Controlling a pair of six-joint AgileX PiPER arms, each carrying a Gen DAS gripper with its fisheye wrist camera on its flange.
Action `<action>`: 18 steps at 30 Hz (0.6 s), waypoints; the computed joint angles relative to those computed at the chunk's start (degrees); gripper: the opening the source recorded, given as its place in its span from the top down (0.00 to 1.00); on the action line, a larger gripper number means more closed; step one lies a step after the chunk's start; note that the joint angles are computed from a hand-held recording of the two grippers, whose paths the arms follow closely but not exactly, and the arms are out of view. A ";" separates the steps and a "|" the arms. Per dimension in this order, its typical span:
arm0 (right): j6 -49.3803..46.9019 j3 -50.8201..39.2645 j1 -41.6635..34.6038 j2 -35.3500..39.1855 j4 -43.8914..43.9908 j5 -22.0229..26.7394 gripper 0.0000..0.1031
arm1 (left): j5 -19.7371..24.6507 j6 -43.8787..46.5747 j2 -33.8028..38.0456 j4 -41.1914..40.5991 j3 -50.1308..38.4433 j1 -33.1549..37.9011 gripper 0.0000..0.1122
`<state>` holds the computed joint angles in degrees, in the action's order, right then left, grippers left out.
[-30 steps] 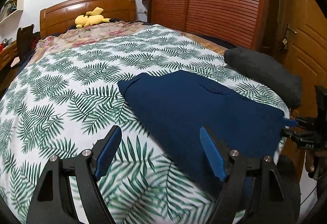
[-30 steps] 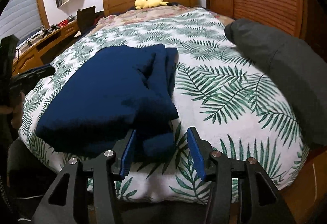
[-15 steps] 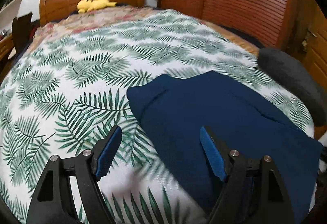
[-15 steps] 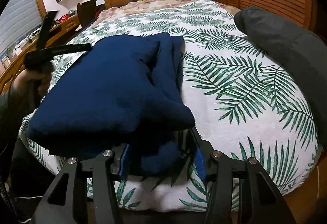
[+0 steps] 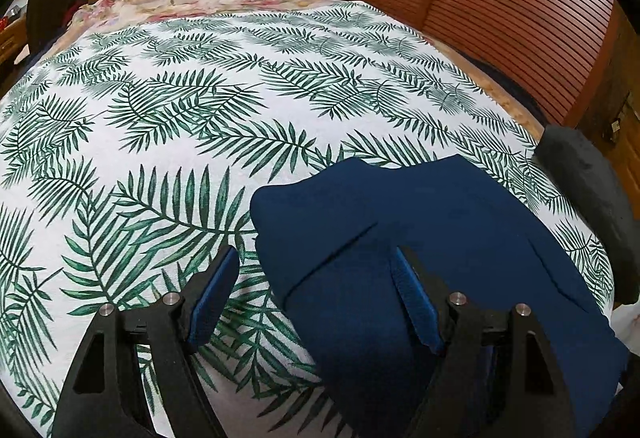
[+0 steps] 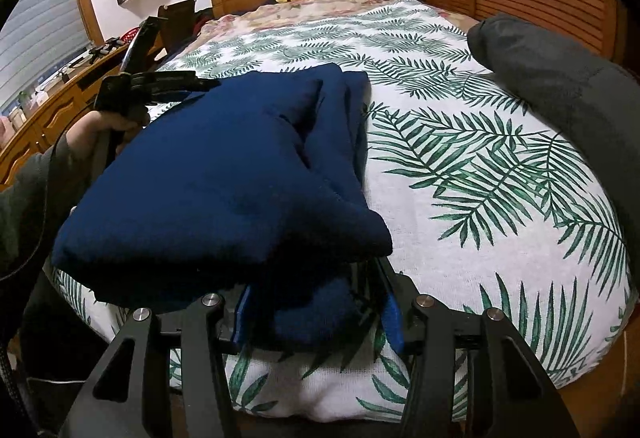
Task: Fold large clothes
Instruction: 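Close both tools on the edge of the folded navy jacket bundle, then lift the jacket bundle with both tools and carry it toward the grey pillow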
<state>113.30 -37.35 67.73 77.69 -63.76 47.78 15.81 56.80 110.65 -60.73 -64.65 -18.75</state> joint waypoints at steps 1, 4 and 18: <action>0.11 0.05 0.02 0.03 -0.19 -0.06 0.49 | 0.56 -0.06 0.31 0.13 -0.48 0.24 0.34; 0.62 0.35 0.08 -0.01 -0.74 -0.23 0.49 | 1.80 0.99 0.50 -0.83 -0.74 0.62 0.39; 2.36 1.66 0.47 -0.66 -2.58 -0.90 0.49 | 2.67 -9.96 0.86 11.20 -3.15 -0.61 0.60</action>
<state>115.66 -35.69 68.20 77.03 -66.34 46.88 18.48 46.85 111.51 -49.53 -67.80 -19.36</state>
